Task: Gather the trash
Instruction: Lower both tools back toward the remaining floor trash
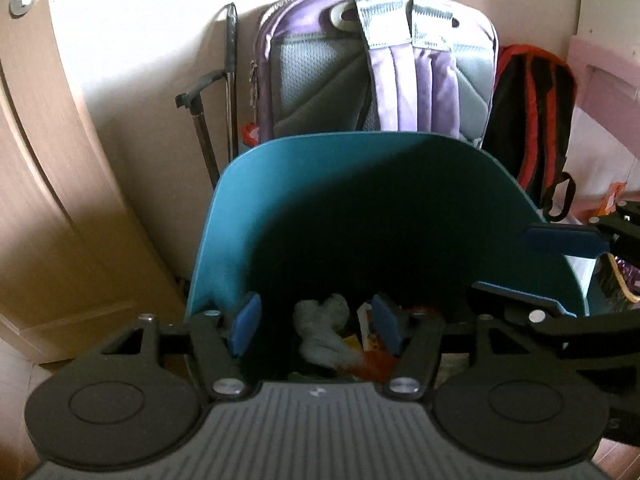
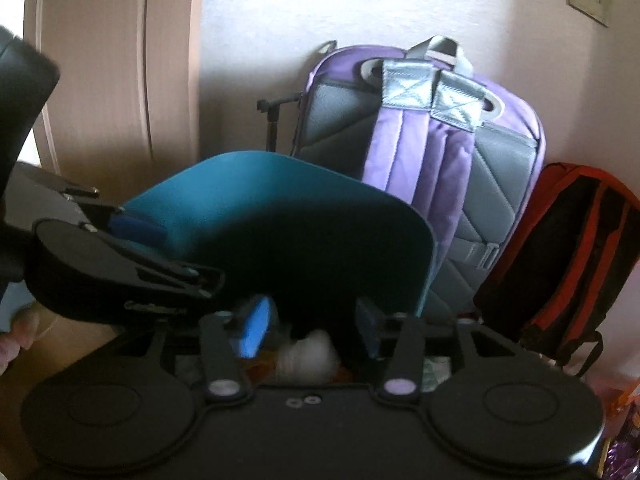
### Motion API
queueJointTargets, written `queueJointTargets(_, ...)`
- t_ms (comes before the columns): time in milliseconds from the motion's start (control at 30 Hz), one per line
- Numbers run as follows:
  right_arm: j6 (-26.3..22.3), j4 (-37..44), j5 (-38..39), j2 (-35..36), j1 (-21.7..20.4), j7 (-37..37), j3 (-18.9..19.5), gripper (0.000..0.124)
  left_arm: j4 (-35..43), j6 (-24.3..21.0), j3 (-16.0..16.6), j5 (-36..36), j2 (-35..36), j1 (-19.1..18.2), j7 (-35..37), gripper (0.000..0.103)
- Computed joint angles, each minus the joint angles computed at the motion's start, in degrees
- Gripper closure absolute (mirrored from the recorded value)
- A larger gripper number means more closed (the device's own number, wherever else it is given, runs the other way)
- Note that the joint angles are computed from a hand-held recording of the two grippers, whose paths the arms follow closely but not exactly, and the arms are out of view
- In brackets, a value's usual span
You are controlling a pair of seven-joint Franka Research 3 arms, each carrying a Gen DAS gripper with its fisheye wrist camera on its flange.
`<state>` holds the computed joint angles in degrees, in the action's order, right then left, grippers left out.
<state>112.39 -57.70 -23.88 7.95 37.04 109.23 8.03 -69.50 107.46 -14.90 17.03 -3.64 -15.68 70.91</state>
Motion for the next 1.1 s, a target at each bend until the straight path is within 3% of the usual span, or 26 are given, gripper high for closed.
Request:
queueJointTargets(533, -0.17, -5.74, -1.89, -9.87, -1.35, 4.18, 5.08, 0.052, -4.24, -2.31, -2.50, 0.76, -10.51, -0.36, -3.40, 0.042)
queueJointTargets(967, 1.47, -18.61, 3.15, -24.62, -7.45, 6.35, 11.41, 0.033, -14.40, -4.80, -4.28, -2.89, -24.17, -0.82, -7.34, 0.042)
queueJointTargets(1100, 2.68, -24.37, 5.57, -28.96, -9.42, 6.67, 12.74, 0.026, -20.17, -3.64, -3.72, -4.46, -28.36, -1.30, -8.45, 0.032)
